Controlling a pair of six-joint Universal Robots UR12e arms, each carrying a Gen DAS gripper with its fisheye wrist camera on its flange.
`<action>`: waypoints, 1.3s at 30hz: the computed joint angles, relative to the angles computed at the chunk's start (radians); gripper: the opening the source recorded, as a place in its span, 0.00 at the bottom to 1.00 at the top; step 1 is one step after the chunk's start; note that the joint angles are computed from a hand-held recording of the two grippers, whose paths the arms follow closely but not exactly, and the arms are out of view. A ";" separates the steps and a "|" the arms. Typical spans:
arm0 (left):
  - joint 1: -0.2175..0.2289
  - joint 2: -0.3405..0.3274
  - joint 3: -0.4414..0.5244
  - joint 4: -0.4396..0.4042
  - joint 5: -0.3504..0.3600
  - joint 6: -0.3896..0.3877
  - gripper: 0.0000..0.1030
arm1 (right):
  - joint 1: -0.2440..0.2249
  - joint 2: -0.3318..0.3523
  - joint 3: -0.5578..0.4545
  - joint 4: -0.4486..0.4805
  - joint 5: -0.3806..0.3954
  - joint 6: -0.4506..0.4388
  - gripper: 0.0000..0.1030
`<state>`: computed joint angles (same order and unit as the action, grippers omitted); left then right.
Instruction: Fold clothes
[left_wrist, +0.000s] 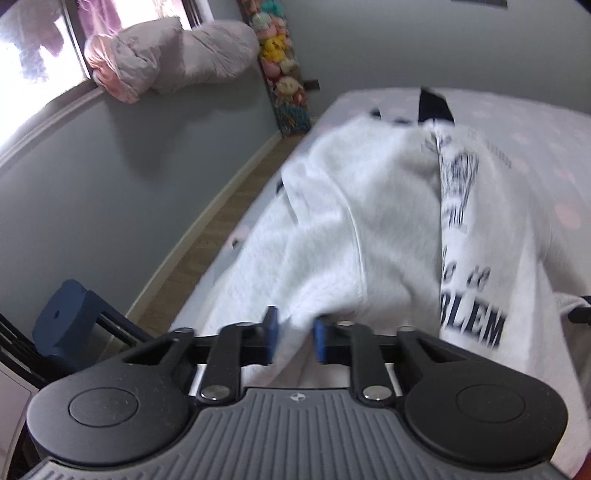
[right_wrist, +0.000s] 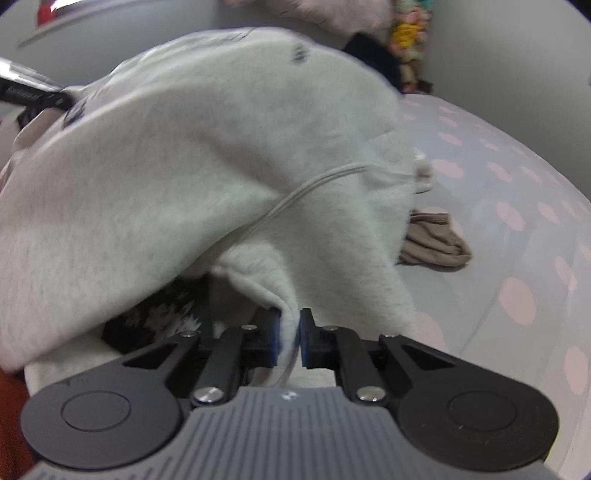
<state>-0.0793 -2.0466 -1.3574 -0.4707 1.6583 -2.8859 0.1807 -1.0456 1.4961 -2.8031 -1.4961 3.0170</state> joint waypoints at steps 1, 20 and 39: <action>0.001 0.004 -0.001 0.013 0.000 -0.007 0.08 | -0.003 -0.004 0.008 -0.024 -0.018 0.027 0.11; -0.046 0.063 0.029 0.221 -0.068 -0.152 0.03 | -0.126 -0.226 0.219 -0.491 -0.335 0.175 0.09; -0.133 0.059 0.048 -0.129 -0.268 0.042 0.03 | -0.326 -0.632 0.666 -0.328 -0.497 0.343 0.09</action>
